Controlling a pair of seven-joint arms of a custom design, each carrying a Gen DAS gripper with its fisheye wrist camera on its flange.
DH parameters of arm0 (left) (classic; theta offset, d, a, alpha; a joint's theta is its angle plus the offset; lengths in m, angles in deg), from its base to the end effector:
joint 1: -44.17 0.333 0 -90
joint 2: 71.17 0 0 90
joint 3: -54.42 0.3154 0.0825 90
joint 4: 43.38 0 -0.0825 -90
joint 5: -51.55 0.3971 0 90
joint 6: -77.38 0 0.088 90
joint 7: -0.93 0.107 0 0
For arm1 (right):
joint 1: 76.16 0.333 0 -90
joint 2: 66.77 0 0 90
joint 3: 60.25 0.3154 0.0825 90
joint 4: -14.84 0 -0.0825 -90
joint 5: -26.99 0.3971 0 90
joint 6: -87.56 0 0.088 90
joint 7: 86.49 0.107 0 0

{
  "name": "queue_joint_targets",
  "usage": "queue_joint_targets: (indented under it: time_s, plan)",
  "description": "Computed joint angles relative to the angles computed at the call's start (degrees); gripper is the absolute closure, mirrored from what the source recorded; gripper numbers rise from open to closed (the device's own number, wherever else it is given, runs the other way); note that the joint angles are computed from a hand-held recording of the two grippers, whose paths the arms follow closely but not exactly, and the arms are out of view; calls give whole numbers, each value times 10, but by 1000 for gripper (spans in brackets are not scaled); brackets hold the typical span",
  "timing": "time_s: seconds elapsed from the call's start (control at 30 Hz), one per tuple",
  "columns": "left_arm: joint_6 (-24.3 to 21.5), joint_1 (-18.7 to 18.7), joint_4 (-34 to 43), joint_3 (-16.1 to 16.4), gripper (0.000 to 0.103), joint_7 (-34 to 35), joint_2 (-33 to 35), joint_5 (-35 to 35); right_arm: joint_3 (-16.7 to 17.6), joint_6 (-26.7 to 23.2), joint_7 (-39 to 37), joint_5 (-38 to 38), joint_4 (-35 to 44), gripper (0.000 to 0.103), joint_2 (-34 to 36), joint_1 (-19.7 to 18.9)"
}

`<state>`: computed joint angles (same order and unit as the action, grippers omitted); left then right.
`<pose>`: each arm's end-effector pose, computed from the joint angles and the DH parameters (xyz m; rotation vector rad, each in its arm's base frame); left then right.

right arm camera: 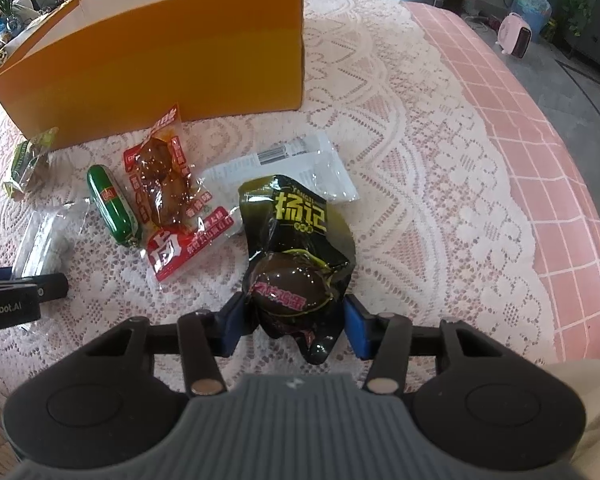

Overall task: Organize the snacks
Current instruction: 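Lift both packets and carry them over the orange box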

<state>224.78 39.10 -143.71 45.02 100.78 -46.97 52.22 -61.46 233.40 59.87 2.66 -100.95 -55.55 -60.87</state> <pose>0.6816 -0.1633 0.3688 -1.5784 2.3942 -0.4868 0.6060 0.1579 0.3794 -1.5380 2.3785 -0.4996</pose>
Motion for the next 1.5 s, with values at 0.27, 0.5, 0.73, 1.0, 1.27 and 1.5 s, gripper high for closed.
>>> queue_joint_targets:
  time_s: [0.27,0.5,0.73,1.0,1.27,1.5]
  plan:
    - [33,32,-47,-23,42,41,-41,-75,-6,37,47,-55,-26,54,-19,5]
    - [25,56,-45,-41,42,105,-57,-176,-7,75,92,-102,-50,54,-37,1]
    - [18,73,-51,-50,42,174,-88,-274,-11,124,189,-204,-78,54,-61,-4]
    - [16,70,-18,-45,42,221,-90,-341,2,154,194,-203,-82,54,-72,-23]
    - [14,61,70,-51,42,227,-39,-333,-7,177,194,-237,-35,54,-63,-29]
    - [26,49,159,-62,42,209,21,-292,-19,178,145,-252,51,54,-21,-25]
